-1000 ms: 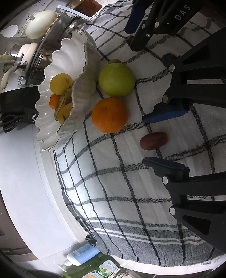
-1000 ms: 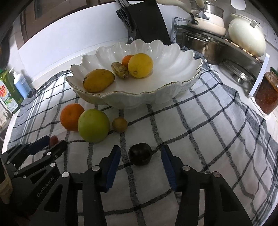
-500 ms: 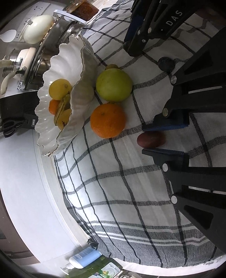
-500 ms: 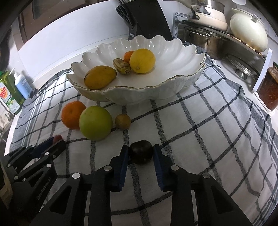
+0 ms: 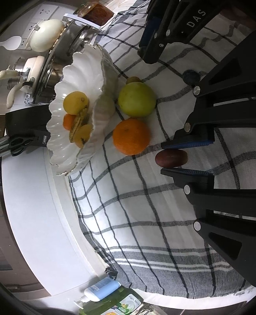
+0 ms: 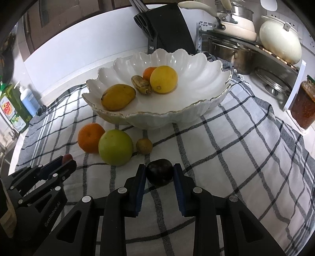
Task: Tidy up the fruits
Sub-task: 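Lift the date and plum and carry both over the white bowl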
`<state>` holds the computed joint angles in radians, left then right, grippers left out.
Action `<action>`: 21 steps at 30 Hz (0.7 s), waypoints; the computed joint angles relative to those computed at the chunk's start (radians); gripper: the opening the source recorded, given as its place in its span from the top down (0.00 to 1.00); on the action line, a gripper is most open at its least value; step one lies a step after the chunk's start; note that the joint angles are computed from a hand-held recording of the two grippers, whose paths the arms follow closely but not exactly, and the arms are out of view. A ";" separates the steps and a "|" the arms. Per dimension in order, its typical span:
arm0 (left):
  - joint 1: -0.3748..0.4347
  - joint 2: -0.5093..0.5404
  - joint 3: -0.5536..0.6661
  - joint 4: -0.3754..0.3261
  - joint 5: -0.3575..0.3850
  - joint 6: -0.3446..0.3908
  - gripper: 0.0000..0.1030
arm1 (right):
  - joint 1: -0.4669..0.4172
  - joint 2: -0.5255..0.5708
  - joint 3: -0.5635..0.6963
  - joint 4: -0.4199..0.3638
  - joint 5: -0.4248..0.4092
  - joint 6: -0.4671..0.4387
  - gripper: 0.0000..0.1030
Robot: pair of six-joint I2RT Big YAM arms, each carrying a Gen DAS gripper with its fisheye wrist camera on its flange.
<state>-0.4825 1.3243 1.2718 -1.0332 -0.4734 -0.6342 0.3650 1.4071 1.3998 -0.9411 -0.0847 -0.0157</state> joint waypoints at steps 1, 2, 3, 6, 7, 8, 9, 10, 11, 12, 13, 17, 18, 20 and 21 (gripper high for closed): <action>0.000 -0.001 0.006 -0.001 0.000 0.003 0.81 | -0.001 -0.002 0.001 0.001 -0.001 0.002 0.71; 0.001 -0.001 0.010 -0.001 0.000 0.006 0.81 | -0.001 -0.004 0.003 0.002 -0.002 0.004 0.71; 0.002 -0.001 0.015 -0.003 -0.001 0.008 0.81 | -0.002 -0.006 0.003 0.004 -0.004 0.005 0.71; 0.004 0.001 0.032 -0.006 0.001 0.014 0.81 | -0.004 -0.009 0.013 0.006 -0.007 0.008 0.71; 0.004 0.002 0.038 -0.008 0.000 0.017 0.81 | -0.005 -0.010 0.018 0.006 -0.008 0.009 0.72; 0.005 0.003 0.046 -0.007 0.000 0.022 0.81 | -0.006 -0.011 0.022 0.007 -0.009 0.011 0.71; 0.005 0.004 0.049 -0.006 -0.001 0.025 0.81 | -0.006 -0.011 0.026 0.008 -0.009 0.012 0.71; 0.005 0.005 0.056 -0.007 -0.002 0.029 0.81 | -0.007 -0.012 0.031 0.008 -0.009 0.014 0.71; 0.006 0.007 0.066 -0.007 -0.003 0.035 0.81 | -0.007 -0.013 0.034 0.010 -0.009 0.015 0.71; 0.006 0.008 0.070 -0.007 -0.002 0.037 0.81 | -0.006 -0.013 0.039 0.011 -0.007 0.018 0.71; 0.007 0.010 0.078 -0.007 -0.003 0.041 0.81 | -0.007 -0.014 0.044 0.012 -0.007 0.020 0.72; 0.012 0.017 0.116 -0.004 -0.008 0.066 0.81 | -0.009 -0.013 0.068 0.016 -0.005 0.028 0.72; 0.013 0.019 0.123 -0.002 -0.009 0.071 0.81 | -0.008 -0.011 0.075 0.016 -0.003 0.031 0.71; 0.016 0.025 0.141 0.000 -0.012 0.086 0.81 | -0.009 -0.008 0.091 0.018 -0.001 0.035 0.71; 0.018 0.028 0.151 0.001 -0.012 0.091 0.81 | -0.009 -0.007 0.100 0.020 0.002 0.034 0.71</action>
<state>-0.4649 1.3526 1.4223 -1.0322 -0.4854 -0.5432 0.3561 1.4006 1.4997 -0.9212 -0.0828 0.0187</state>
